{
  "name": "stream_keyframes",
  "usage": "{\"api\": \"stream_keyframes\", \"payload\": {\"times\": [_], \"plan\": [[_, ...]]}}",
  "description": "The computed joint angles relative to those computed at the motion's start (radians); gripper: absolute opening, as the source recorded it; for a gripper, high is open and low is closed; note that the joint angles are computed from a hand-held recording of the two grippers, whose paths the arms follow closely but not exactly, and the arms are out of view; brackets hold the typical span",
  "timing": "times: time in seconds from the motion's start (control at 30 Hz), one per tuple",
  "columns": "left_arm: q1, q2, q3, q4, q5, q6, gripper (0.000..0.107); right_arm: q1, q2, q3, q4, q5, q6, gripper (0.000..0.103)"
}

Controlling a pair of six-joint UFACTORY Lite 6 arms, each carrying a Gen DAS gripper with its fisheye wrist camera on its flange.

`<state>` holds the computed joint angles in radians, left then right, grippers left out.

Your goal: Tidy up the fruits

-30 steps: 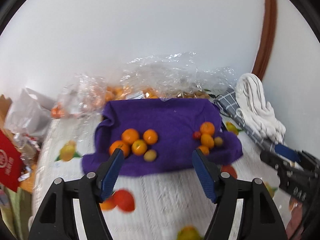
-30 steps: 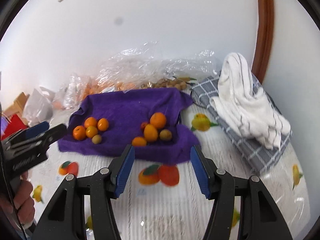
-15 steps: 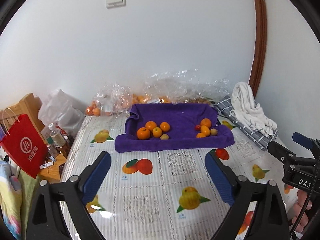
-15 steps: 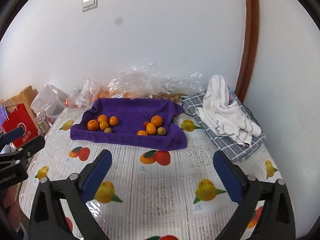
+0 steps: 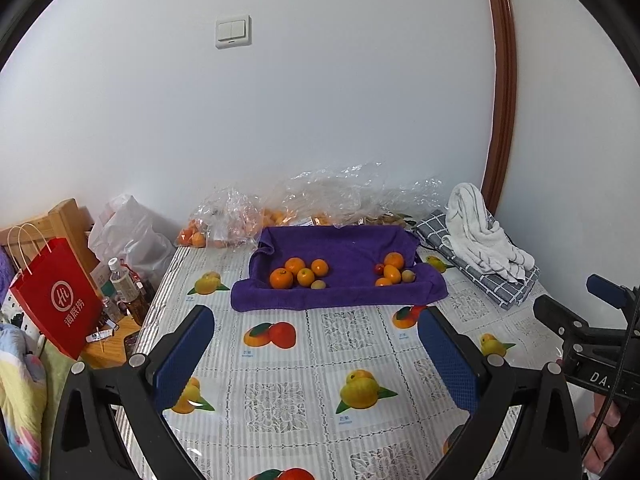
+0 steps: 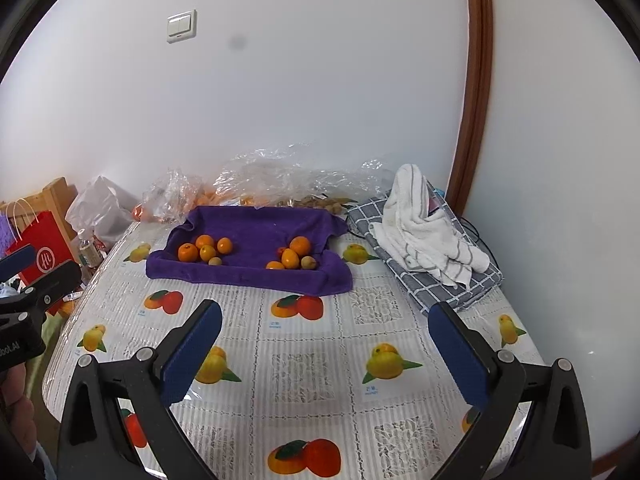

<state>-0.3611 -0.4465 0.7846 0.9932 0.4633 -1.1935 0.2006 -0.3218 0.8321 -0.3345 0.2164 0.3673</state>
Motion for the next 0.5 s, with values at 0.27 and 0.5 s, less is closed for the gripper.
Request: {"api": "stream_keyframes", "payload": {"times": [0.27, 0.5], "plan": [[-0.026, 0.002, -0.001, 0.020, 0.017, -0.031, 0.103, -0.024, -0.014, -0.009, 0.054, 0.004, -0.054, 0.102], [-0.020, 0.002, -0.002, 0.019, 0.012, -0.027, 0.103, -0.024, -0.017, -0.010, 0.045, 0.000, -0.035, 0.102]]}}
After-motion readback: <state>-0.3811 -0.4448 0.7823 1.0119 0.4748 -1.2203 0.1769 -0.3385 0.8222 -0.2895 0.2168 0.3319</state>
